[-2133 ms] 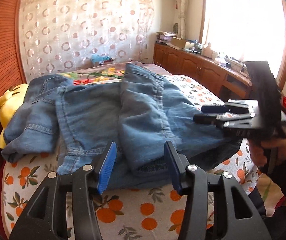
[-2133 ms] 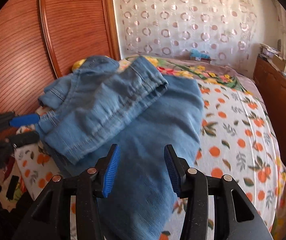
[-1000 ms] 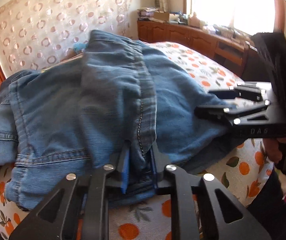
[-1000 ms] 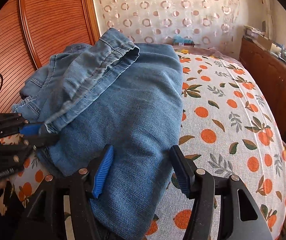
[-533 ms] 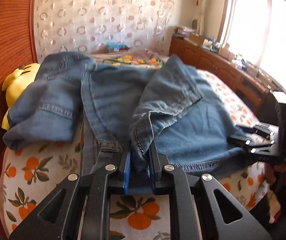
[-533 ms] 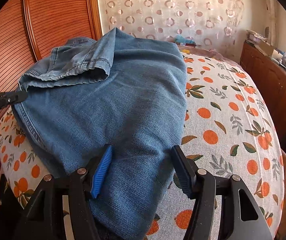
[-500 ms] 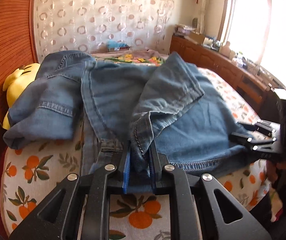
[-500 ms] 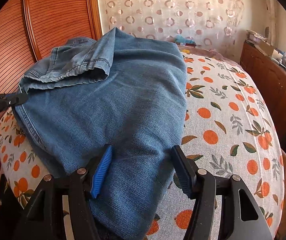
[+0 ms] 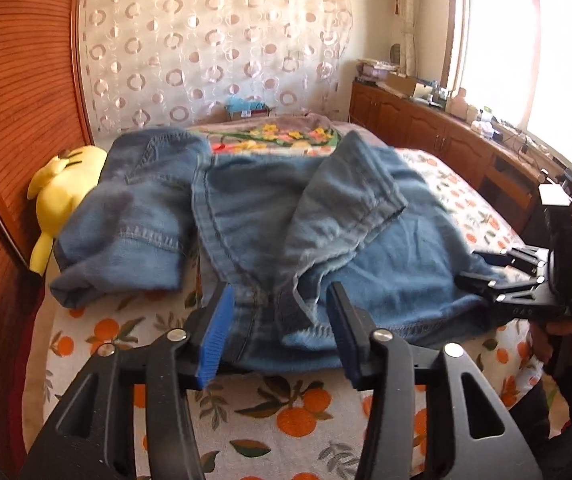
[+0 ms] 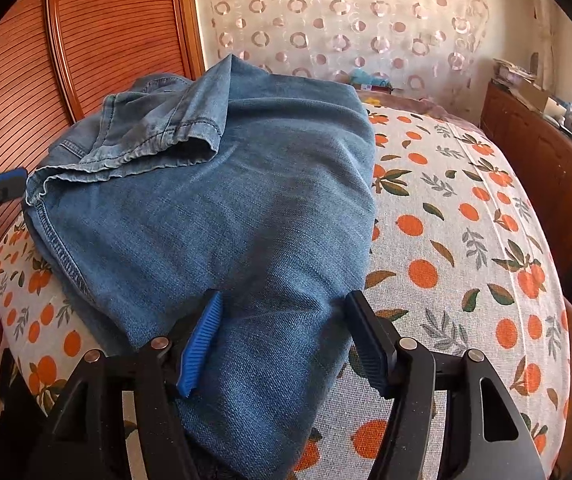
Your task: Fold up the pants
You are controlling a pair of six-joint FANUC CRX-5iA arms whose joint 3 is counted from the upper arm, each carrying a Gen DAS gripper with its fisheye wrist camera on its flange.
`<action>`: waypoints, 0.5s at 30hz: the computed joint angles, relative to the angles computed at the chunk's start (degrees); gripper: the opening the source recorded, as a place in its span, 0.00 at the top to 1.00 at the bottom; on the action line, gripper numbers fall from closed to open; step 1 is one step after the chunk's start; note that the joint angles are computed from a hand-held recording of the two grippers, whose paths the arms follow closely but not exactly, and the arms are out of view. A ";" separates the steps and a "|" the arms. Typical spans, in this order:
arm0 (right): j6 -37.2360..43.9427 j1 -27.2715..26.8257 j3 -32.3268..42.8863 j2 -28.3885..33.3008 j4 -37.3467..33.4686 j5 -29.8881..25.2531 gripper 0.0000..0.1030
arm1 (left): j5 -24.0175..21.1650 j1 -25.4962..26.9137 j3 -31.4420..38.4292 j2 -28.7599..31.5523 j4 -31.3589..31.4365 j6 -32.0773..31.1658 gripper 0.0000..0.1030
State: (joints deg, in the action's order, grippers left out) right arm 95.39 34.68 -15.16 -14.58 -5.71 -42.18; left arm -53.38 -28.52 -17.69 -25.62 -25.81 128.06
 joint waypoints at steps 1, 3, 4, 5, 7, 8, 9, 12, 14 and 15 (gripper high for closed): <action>0.05 -0.03 0.03 0.01 -0.05 -0.02 0.37 | 0.13 -0.42 0.63 0.41 -0.26 -0.27 0.52; 0.14 -0.08 0.07 0.02 -0.15 -0.05 0.37 | 0.65 -1.01 2.12 1.91 -0.42 -1.33 0.52; 0.19 -0.11 0.08 0.04 -0.19 -0.05 0.37 | 1.08 -1.40 3.22 3.18 -0.35 -2.32 0.52; 0.19 -0.11 0.08 0.04 -0.19 -0.05 0.37 | 1.45 -1.69 4.03 4.13 -0.17 -3.06 0.52; 0.37 -0.24 0.12 0.02 -0.50 -0.07 0.37 | 4.06 -0.84 5.03 6.27 2.47 -6.62 0.52; 0.35 -0.22 0.09 -0.01 -0.47 -0.05 0.37 | 5.14 -0.27 5.64 7.59 4.04 -8.45 0.52; 0.37 -0.24 0.03 -0.01 -0.48 0.01 0.37 | 5.83 0.10 6.26 8.73 5.16 -9.74 0.52; 0.49 -0.31 0.09 0.01 -0.66 -0.04 0.37 | 8.74 1.83 7.94 12.96 10.43 -15.37 0.52; 0.32 -0.22 0.06 -0.02 -0.52 -0.03 0.37 | 8.24 1.87 10.42 16.43 11.66 -17.19 0.52; 0.33 -0.23 0.05 -0.02 -0.51 -0.01 0.37 | 7.79 1.78 11.60 18.03 11.76 -17.67 0.52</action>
